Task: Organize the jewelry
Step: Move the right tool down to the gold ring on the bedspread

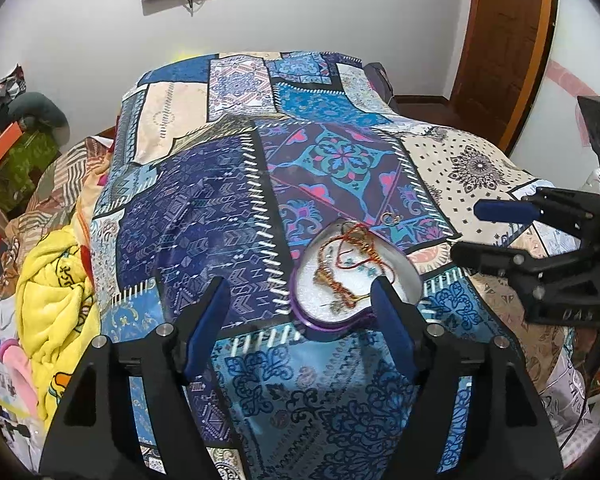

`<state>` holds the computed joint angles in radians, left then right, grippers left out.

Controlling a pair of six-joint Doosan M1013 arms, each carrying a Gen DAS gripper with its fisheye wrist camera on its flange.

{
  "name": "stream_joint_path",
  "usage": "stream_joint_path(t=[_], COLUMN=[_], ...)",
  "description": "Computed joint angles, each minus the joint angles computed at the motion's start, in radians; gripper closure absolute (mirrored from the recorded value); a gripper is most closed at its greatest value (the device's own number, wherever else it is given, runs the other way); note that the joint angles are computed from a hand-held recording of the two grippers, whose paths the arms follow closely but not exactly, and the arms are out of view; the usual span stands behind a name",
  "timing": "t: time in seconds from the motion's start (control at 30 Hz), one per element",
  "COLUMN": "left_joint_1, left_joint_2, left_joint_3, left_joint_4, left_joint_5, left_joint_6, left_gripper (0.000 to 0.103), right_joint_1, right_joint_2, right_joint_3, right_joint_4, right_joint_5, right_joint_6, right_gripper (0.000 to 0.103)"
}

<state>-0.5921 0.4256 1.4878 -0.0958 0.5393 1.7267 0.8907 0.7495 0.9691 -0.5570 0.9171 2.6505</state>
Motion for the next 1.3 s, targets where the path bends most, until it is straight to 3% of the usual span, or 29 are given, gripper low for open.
stream_joint_path(t=[0.37, 0.77, 0.83, 1.07, 1.13, 1.3], left_joint_1=[-0.024, -0.018, -0.016, -0.007, -0.005, -0.007], left_joint_2=[0.044, 0.089, 0.094, 0.113, 0.117, 0.121], left_joint_3=[-0.067, -0.132, -0.138, -0.16, -0.164, -0.168], left_joint_4=[-0.031, -0.049, -0.052, -0.059, -0.063, -0.072], left_joint_5=[0.036, 0.041, 0.04, 0.052, 0.056, 0.065], left_joint_6=[0.057, 0.075, 0.081, 0.085, 0.083, 0.085], left_gripper=[0.03, 0.03, 0.03, 0.03, 0.03, 0.031], right_joint_1=[-0.017, -0.074, -0.085, -0.095, -0.093, -0.091], right_joint_2=[-0.055, -0.004, 0.017, 0.065, 0.069, 0.065], right_joint_3=[0.111, 0.058, 0.027, -0.039, -0.045, -0.035], right_joint_4=[-0.019, 0.171, 0.214, 0.252, 0.241, 0.234], right_joint_5=[-0.004, -0.065, -0.054, -0.007, -0.003, -0.02], right_joint_6=[0.102, -0.083, -0.143, -0.243, -0.253, -0.242], right_gripper=[0.048, 0.049, 0.063, 0.075, 0.085, 0.088])
